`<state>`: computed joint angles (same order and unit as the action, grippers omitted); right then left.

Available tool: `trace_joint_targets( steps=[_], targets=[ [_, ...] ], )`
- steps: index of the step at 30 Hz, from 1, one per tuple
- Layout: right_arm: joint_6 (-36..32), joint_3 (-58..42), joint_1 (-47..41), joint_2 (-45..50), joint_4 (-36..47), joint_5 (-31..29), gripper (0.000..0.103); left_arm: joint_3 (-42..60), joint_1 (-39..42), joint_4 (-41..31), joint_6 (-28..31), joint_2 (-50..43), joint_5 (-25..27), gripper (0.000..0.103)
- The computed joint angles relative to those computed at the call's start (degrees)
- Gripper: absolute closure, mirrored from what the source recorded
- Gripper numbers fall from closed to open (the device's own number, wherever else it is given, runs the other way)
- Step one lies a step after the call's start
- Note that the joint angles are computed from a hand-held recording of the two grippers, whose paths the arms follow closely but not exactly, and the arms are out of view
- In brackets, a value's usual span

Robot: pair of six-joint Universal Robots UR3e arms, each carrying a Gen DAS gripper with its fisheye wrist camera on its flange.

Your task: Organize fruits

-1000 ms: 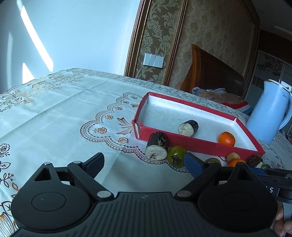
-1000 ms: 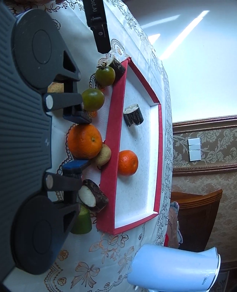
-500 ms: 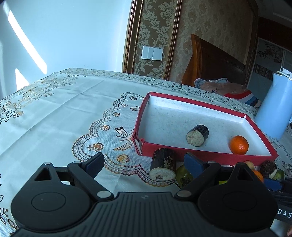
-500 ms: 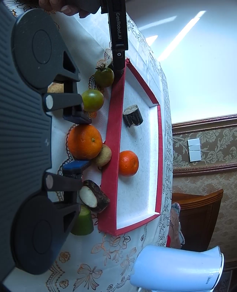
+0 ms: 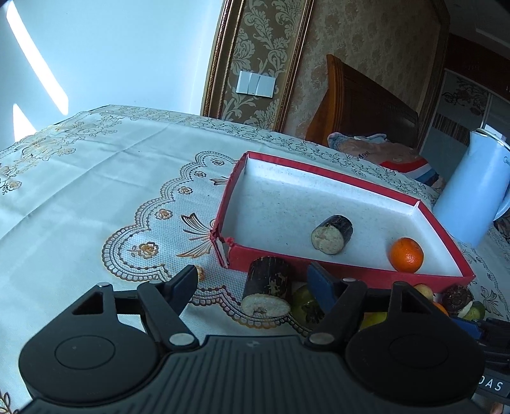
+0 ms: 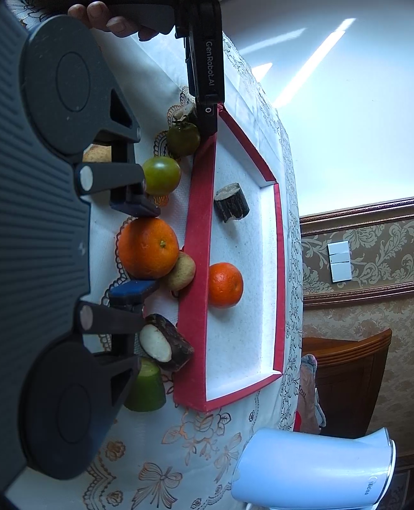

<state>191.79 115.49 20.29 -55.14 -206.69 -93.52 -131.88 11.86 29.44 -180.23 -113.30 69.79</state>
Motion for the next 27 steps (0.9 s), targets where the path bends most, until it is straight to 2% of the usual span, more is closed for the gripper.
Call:
trace_joint_targets(
  steps=[3,9,12,15,16,24,27],
  targets=[
    [0.0,0.06,-0.11,-0.06,0.06,0.19,0.064,-1.05,2.17,0.36,0.55,-0.49,-5.58,0.028],
    [-0.04,0.08,-0.12,-0.09,0.07,0.18,0.064,0.46,3.36,0.61,-0.48,-3.15,-9.7,0.028],
    [-0.04,0.08,-0.12,-0.09,0.07,0.18,0.064,1.27,2.85,0.5,-0.85,-3.79,-9.78,0.028],
    [-0.02,0.16,-0.17,-0.14,0.05,0.27,0.064,1.05,2.88,1.16,-0.28,-4.11,-11.57,0.042],
    [-0.02,0.2,-0.22,-0.17,0.04,0.33,0.064,0.75,3.23,1.78,0.05,-4.23,-12.7,0.05],
    [-0.01,0.38,-0.36,-0.26,-0.06,0.51,0.064,-0.11,4.13,3.55,-0.88,-4.59,-13.47,0.054],
    [-0.01,0.43,-0.39,-0.24,-0.14,0.54,0.064,-0.56,3.92,5.38,-1.72,-4.72,-12.01,0.06]
  ],
)
